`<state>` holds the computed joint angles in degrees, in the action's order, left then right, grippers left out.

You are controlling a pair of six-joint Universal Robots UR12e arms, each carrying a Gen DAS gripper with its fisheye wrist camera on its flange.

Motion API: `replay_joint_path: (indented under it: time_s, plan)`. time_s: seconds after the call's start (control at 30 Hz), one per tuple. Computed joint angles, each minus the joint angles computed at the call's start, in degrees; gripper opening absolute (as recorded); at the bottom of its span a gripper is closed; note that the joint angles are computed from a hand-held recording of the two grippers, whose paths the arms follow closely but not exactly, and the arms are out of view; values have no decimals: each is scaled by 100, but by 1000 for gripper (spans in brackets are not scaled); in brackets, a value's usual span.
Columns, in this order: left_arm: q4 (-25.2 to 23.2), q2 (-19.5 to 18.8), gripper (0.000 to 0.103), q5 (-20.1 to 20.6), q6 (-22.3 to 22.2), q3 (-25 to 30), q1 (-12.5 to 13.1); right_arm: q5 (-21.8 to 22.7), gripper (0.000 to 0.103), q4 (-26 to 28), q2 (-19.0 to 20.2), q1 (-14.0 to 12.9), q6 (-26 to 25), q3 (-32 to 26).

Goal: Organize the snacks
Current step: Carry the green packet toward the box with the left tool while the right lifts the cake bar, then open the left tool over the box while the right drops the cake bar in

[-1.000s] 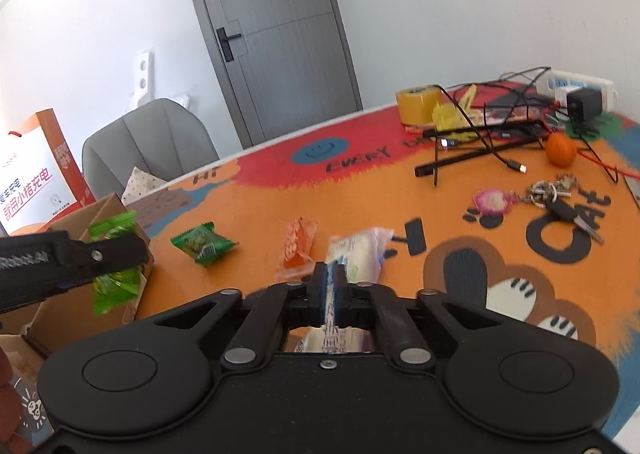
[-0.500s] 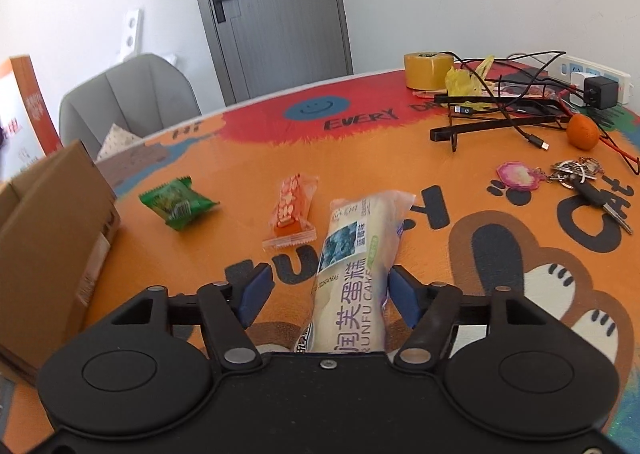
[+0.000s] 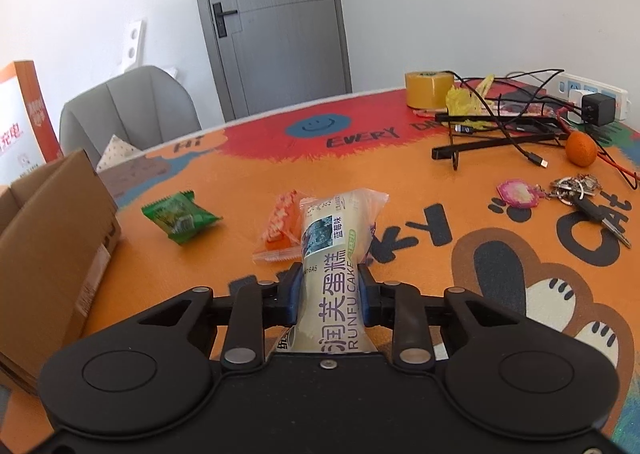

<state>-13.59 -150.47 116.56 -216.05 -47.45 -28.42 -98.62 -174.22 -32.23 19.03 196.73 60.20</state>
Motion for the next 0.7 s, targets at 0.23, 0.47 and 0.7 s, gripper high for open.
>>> replay_joint_path:
  time_s: [0.23, 0.47, 0.7]
  plan:
    - [23, 169, 30, -3, -149, -328, 29, 87, 27, -290, -45, 34, -59, -23]
    - [179, 389, 33, 230, -399, -730, 53, 371, 27, -615, -82, 97, -201, -93]
    - [345, 550, 45, 250, -509, -1034, 100, 646, 27, -672, -7, 187, -378, -371]
